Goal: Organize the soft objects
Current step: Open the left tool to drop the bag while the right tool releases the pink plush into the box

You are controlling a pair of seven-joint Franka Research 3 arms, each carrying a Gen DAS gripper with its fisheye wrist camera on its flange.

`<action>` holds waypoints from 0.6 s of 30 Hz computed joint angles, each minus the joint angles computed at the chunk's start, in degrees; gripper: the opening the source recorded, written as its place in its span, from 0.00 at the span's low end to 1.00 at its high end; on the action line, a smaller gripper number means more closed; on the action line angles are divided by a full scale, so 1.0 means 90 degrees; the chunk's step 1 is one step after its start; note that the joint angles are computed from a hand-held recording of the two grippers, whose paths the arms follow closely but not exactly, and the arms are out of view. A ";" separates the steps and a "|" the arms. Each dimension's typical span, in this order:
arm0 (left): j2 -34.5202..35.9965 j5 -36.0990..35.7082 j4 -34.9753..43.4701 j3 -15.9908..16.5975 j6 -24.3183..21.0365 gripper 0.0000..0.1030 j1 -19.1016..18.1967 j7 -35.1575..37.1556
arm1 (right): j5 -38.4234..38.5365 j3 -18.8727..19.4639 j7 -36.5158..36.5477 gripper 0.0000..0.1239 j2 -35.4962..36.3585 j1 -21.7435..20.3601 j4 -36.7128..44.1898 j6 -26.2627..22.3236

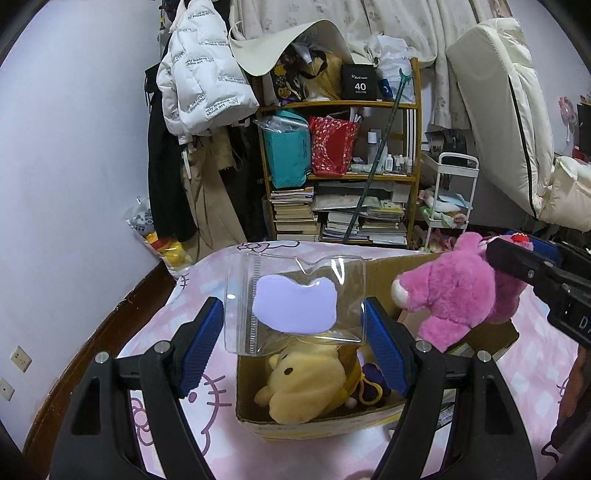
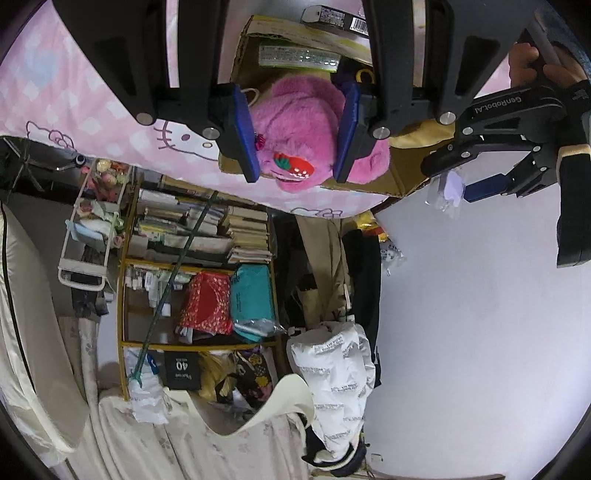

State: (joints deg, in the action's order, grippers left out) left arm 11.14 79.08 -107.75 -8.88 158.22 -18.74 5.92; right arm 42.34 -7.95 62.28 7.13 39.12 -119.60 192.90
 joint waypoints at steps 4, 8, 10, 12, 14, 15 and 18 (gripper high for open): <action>0.0048 -0.0304 0.0031 -0.0021 0.0022 0.74 0.0018 0.0403 | 0.0289 -0.0803 -0.0214 0.34 0.0054 0.0831 0.0046 -0.0121; 0.0009 -0.0374 -0.0013 -0.0008 0.0006 0.74 -0.0021 0.0554 | 0.0043 -0.1151 0.0059 0.35 0.0082 0.1111 0.0023 -0.0251; 0.0014 -0.0390 0.0007 0.0000 -0.0006 0.75 -0.0031 0.0563 | -0.0102 -0.1229 0.0207 0.35 0.0103 0.1156 0.0029 -0.0289; 0.0002 -0.0342 -0.0001 0.0011 -0.0026 0.84 -0.0044 0.0500 | -0.0249 -0.1320 0.0358 0.35 0.0130 0.1210 0.0022 -0.0327; -0.0009 -0.0269 -0.0005 0.0010 -0.0103 0.84 -0.0064 0.0428 | -0.0401 -0.1377 0.0506 0.35 0.0158 0.1231 0.0012 -0.0364; -0.0011 -0.0306 -0.0011 -0.0001 -0.0131 0.85 -0.0060 0.0469 | -0.0484 -0.1381 0.0569 0.35 0.0154 0.1214 -0.0004 -0.0389; -0.0047 -0.0417 -0.0078 -0.0024 -0.0242 0.85 -0.0053 0.0538 | -0.0678 -0.0823 0.0721 0.35 0.0140 0.0643 -0.0034 -0.0398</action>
